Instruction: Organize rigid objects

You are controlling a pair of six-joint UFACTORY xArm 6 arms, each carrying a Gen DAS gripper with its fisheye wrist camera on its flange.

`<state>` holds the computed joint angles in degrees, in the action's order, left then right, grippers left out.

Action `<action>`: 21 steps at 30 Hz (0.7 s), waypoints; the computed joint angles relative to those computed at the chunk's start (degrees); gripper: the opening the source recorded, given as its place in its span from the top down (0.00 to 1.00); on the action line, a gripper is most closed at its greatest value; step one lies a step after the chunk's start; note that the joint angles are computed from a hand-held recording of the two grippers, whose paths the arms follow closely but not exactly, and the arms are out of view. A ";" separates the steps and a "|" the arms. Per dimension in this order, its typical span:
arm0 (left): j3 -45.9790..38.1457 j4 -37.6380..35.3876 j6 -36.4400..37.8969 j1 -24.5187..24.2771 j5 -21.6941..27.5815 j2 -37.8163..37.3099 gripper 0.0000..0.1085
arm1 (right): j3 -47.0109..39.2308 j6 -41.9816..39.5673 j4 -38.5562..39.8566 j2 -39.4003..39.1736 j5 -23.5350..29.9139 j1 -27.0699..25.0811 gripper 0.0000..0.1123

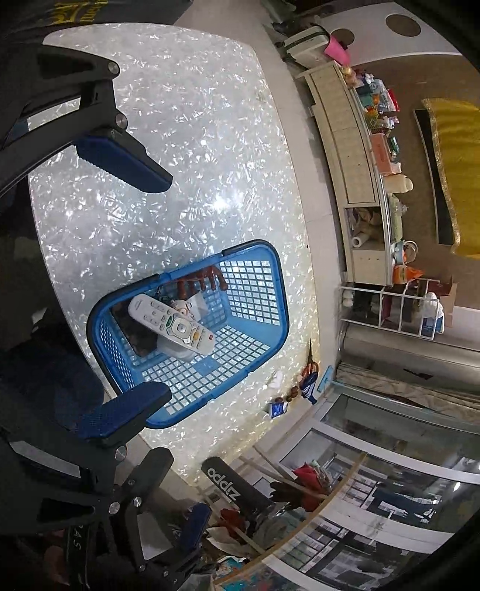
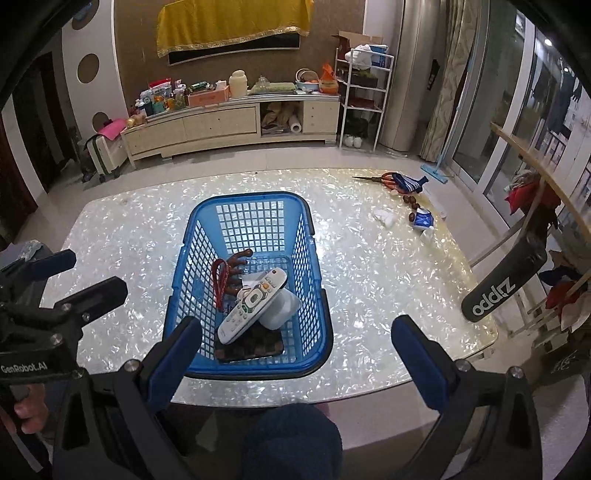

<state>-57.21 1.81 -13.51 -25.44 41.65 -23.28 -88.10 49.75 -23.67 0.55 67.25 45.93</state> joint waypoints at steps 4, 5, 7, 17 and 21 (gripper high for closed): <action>0.36 0.55 -0.32 0.25 -0.14 -0.73 0.05 | 0.18 0.33 -0.32 0.18 -0.77 0.06 0.08; 0.38 0.23 -0.07 0.36 -0.14 -0.83 0.05 | 0.14 0.33 -0.43 0.23 -0.73 0.07 0.08; 0.51 0.37 -0.46 0.39 -0.22 -0.98 0.05 | -0.25 0.17 -0.65 0.50 -0.46 0.19 0.08; 0.86 1.98 -2.00 0.04 -1.12 -1.42 0.05 | -0.79 0.79 -0.85 0.81 0.01 0.44 0.08; 0.62 2.04 -2.55 0.69 -0.32 -0.97 0.05 | -1.15 0.29 -0.65 0.98 -0.09 0.65 0.08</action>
